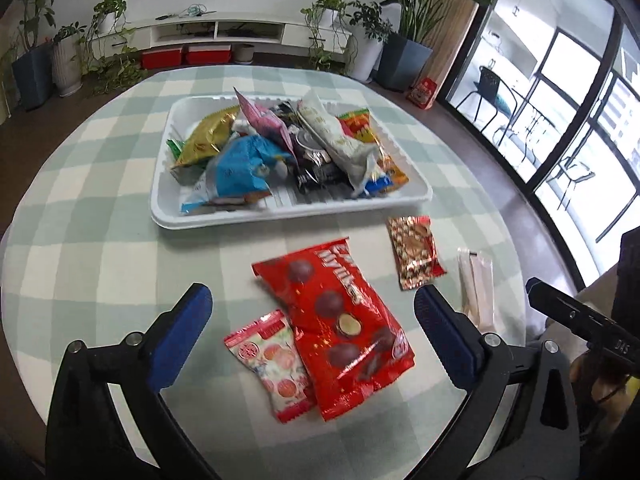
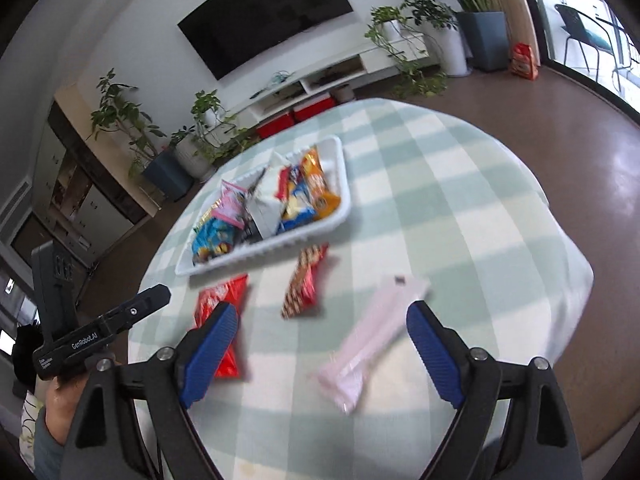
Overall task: Organize snacks
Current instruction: 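Return to the pile and grasp the red Mylikes bag with the left gripper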
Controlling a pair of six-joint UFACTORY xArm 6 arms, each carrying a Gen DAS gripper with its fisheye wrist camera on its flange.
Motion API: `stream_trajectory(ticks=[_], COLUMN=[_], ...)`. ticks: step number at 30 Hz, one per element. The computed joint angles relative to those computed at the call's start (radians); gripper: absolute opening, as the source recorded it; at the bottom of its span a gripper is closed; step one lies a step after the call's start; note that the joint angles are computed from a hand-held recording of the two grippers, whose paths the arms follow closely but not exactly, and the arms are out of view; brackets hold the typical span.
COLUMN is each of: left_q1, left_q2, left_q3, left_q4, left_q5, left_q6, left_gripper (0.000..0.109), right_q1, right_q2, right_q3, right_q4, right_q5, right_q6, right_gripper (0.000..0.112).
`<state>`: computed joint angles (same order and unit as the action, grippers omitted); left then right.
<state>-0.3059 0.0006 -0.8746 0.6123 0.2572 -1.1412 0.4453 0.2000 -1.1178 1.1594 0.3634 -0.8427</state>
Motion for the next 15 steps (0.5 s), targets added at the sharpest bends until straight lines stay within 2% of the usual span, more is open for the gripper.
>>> stream_trajectory(ticks=[2,5,11,13,15], left_q1=[-0.032,-0.055,-0.054,-0.051,-0.048], left_q2=[0.029,0.057,0.119,0.142,0.163], left_q3=[-0.034,-0.069,-0.126,-0.141,-0.149], left_q4=[0.015,0.043,0.009,-0.028,-0.067], left_q5=[0.048,0.076,0.117,0.117,0.109], left_q6=[0.001,-0.022,0.041,0.086,0.129], left_gripper=[0.102,0.102,0.101,0.094,0.079], right_q1=[0.002,0.002,0.0,-0.003,-0.008], right_q2=[-0.008,-0.016,-0.021,-0.023,-0.02], right_q3=[0.027,0.049,0.064,0.067,0.066], right_q4=[-0.016,-0.019,0.011,0.015,0.016], right_q5=[-0.002,-0.003,-0.002,0.005,0.012], right_q6=[0.022,0.035,0.008,0.008,0.005], right_gripper=[0.089,0.089,0.089,0.089,0.089])
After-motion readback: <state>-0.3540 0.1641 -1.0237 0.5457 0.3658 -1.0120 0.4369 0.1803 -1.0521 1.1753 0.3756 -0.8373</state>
